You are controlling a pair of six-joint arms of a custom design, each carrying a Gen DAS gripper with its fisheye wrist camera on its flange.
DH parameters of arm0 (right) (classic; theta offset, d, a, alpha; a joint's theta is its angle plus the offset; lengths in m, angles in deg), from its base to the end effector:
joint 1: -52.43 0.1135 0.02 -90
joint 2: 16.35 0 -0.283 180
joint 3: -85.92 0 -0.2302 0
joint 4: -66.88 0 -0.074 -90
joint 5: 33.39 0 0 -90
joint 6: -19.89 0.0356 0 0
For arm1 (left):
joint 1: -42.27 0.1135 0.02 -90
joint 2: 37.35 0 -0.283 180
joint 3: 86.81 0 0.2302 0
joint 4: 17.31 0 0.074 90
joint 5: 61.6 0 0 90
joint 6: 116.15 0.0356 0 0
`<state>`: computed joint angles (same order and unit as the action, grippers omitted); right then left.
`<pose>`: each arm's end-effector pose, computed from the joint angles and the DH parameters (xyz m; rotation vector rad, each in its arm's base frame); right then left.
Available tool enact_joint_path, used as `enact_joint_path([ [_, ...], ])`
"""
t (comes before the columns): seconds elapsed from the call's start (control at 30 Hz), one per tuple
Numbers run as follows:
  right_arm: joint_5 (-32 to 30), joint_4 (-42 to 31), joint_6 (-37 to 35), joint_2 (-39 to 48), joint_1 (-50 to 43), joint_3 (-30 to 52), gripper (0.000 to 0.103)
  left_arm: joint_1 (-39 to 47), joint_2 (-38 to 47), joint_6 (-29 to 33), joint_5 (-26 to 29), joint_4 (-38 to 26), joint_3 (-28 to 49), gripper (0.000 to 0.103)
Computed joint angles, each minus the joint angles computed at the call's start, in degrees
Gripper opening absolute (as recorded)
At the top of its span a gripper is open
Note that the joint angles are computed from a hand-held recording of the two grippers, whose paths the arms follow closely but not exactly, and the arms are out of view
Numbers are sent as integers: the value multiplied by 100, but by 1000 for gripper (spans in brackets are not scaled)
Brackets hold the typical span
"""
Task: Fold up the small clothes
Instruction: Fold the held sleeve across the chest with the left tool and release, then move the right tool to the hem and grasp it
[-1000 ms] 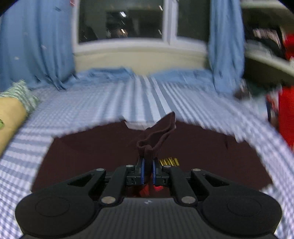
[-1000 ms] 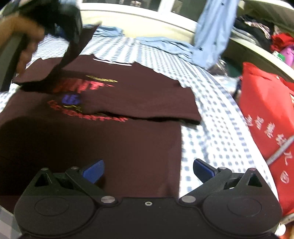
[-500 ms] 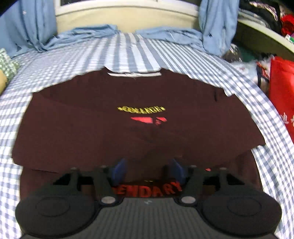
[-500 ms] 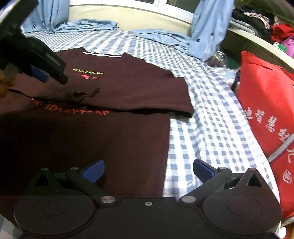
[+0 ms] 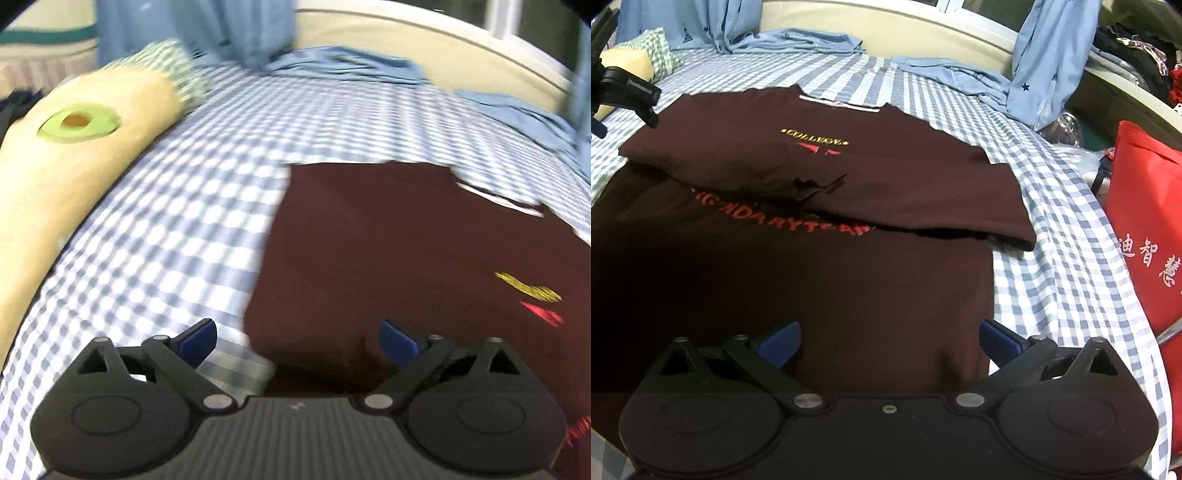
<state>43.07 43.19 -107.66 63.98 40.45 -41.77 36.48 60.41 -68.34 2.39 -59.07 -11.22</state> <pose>0.2394 -0.0423 0.1991 -0.6377 2.3562 -0.0918 0.3179 -0.0165 0.2118 -0.9196 2.3635 0.2960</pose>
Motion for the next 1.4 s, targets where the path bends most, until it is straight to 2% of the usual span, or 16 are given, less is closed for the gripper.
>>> enact_joint_path([
  [0.07,217,22,147,-141,170,-112,103,450,-10,156,247,263,-209,97],
  [0.27,878,-85,648,-691,711,-465,103,1433,316,961,1451,1044,-396,80],
  [0.33,1071,-218,798,-892,955,-558,103,1512,378,1193,1629,1274,-453,66],
  [0.37,1167,-291,862,-997,1087,-601,103,1527,345,1331,1770,1488,-564,37],
  [0.4,1260,-349,930,-1082,1219,-630,103,1536,315,1431,1866,1664,-646,18],
  [0.47,1431,-499,1106,-1291,1470,-684,103,1424,193,1407,1596,1792,-743,7],
  [0.6,1664,-823,1456,-1603,1873,-689,103,1652,-112,1075,1614,2241,-1156,4],
  [0.7,1666,-989,1427,-1839,2019,-706,103,2001,-160,930,2019,2395,-1336,4],
  [0.83,1787,-1141,1454,-2025,2178,-734,103,2134,126,997,2216,2255,-1151,7],
  [0.93,1890,-1155,1600,-2022,2180,-737,103,2217,163,942,2337,1967,-991,20],
  [0.97,1910,-1150,1629,-2019,2169,-734,103,2238,144,966,2353,1858,-952,35],
  [1.0,1908,-1124,1641,-2005,2134,-727,103,2246,100,1013,2359,1734,-933,58],
  [1.07,1896,-1105,1731,-1988,2062,-715,103,2191,-172,1077,2198,1740,-1153,76],
  [1.27,1717,-1108,1793,-1824,1785,-695,103,1713,-1409,1283,1593,1425,-1935,95],
  [1.3,1649,-1114,1723,-1812,1709,-704,103,1539,-1641,1238,1424,1271,-2032,100],
  [1.4,1405,-1210,1439,-1839,1367,-731,103,786,-2346,917,910,608,-2272,102],
])
